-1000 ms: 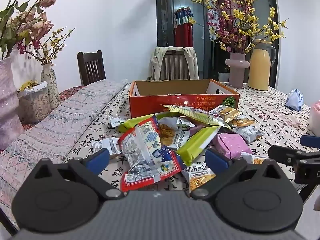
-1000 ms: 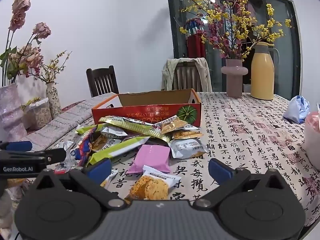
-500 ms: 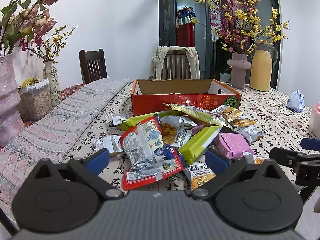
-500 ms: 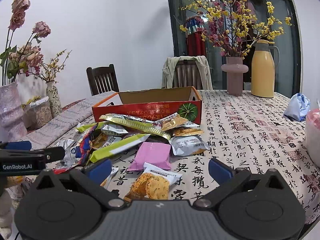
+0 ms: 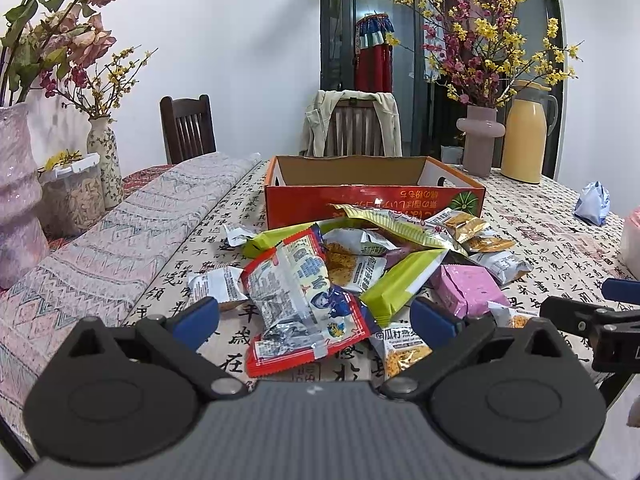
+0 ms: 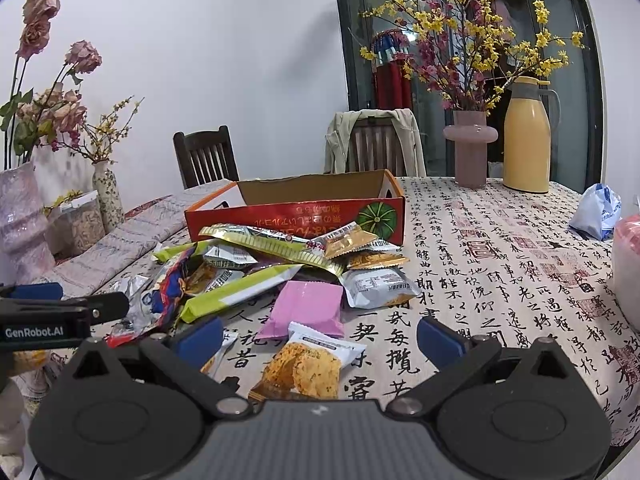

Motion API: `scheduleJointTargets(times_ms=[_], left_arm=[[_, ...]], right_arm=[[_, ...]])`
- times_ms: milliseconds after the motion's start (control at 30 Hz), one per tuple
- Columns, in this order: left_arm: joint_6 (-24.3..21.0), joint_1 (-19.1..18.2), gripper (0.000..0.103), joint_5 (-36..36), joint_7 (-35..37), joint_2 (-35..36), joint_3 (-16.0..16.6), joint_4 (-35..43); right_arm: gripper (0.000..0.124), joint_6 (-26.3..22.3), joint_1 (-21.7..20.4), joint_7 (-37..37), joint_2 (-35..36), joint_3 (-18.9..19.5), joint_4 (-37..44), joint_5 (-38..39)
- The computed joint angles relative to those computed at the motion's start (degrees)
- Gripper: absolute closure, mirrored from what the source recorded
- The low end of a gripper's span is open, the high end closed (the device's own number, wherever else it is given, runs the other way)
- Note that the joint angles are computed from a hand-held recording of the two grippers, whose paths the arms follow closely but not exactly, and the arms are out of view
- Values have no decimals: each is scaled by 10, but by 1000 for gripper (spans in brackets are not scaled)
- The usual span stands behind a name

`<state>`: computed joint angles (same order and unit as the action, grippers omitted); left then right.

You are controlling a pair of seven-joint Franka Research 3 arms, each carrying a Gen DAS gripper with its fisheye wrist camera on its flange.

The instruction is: Organize snacks

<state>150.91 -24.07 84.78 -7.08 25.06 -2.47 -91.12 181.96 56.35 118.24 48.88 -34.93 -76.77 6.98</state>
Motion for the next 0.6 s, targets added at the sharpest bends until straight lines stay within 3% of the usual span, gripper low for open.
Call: scheduleJointTargets(times_ms=[600], left_arm=[[3, 3, 0, 0, -5, -1, 0, -4]], right_arm=[[21, 0, 1, -1, 1, -1, 0, 2]])
